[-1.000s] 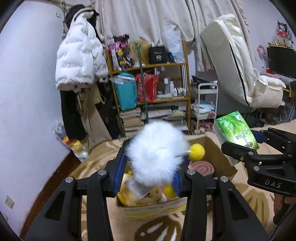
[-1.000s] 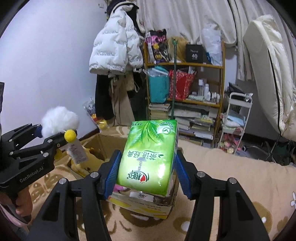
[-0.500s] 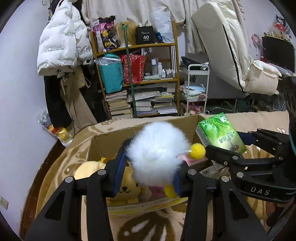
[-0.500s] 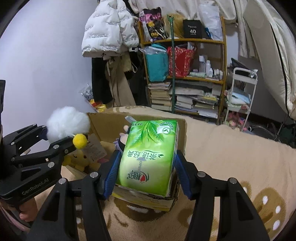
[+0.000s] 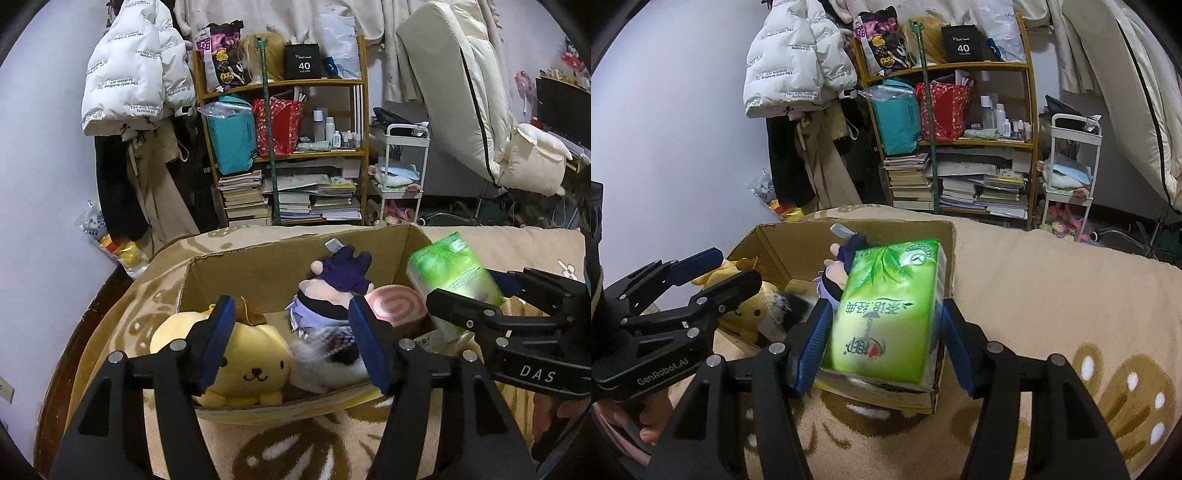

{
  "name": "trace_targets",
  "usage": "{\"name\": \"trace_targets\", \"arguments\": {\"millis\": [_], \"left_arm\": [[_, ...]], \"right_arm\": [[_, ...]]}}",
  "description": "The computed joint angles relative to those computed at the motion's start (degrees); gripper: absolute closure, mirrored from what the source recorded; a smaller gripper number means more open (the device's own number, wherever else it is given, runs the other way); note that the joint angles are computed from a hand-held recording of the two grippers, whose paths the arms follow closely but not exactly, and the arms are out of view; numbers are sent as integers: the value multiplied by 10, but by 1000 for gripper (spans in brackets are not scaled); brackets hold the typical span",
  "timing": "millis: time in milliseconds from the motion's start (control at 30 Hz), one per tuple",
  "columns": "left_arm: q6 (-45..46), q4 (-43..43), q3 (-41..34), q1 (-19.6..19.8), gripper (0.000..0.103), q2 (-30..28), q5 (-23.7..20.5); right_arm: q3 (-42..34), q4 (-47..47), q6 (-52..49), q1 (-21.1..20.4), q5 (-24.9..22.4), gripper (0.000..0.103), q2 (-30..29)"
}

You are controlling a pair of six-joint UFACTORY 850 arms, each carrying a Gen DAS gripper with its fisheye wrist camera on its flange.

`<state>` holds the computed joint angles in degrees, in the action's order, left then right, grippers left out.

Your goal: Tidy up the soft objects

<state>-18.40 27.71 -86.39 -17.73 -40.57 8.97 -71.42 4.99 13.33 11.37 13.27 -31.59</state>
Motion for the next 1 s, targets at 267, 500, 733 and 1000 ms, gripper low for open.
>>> {"name": "trace_targets", "arguments": {"millis": [267,500,733,1000], "left_arm": [[4,-13,10,5,32,9,-4],[96,-113,34,10,26,29,-3],[247,-260,89,13,11,71,31],[253,-270,150,16,9,130,53]], "right_arm": [[-1,-24,26,-1,-2,31,1],[12,8,-12,2,7,27,19],[54,54,-57,10,41,12,64],[109,75,-87,23,80,0,122]]}}
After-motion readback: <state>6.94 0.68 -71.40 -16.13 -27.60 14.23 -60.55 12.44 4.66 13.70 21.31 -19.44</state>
